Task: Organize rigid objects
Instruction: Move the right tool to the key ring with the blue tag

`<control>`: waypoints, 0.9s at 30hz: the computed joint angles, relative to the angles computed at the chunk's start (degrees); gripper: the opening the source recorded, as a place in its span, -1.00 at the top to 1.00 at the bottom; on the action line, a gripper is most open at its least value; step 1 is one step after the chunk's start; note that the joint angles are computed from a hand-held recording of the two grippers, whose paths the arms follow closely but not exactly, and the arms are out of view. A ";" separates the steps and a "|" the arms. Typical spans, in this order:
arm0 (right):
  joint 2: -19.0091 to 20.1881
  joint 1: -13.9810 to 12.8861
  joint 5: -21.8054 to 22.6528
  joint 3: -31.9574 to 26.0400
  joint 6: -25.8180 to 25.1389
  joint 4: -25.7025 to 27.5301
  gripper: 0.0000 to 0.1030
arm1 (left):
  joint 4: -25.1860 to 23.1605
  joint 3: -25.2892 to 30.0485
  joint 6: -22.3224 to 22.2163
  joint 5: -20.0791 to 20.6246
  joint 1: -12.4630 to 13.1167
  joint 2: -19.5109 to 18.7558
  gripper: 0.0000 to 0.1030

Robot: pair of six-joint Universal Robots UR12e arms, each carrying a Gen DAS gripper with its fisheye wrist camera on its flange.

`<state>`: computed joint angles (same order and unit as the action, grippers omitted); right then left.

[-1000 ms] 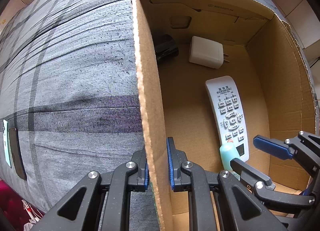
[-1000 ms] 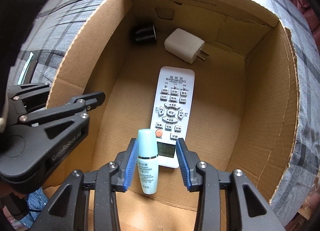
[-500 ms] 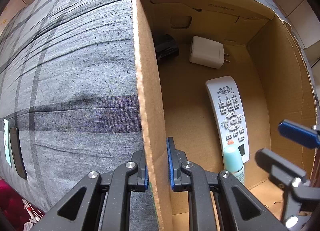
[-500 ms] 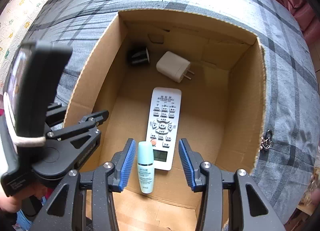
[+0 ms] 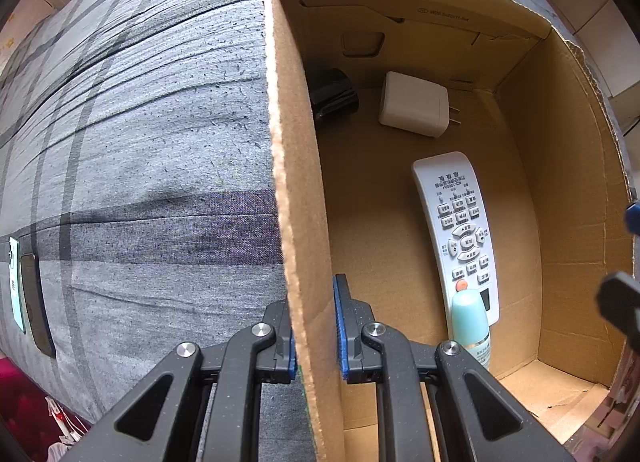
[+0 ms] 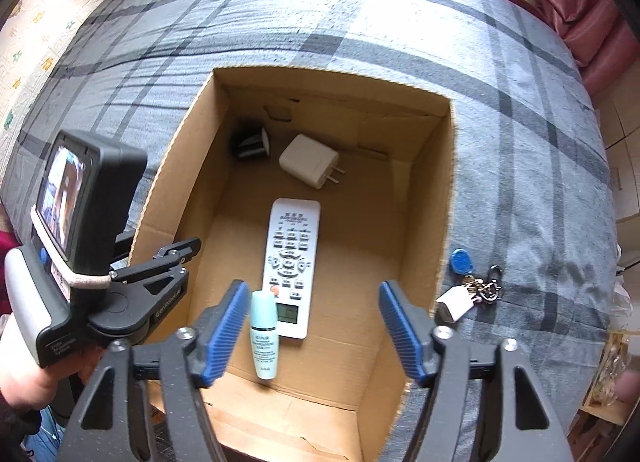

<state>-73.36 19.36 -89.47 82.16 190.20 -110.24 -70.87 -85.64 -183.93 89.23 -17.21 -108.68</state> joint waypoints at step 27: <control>-5.05 -7.08 -4.17 6.20 3.77 -1.47 -0.99 | 0.11 0.04 -0.36 0.70 -0.45 -0.13 0.72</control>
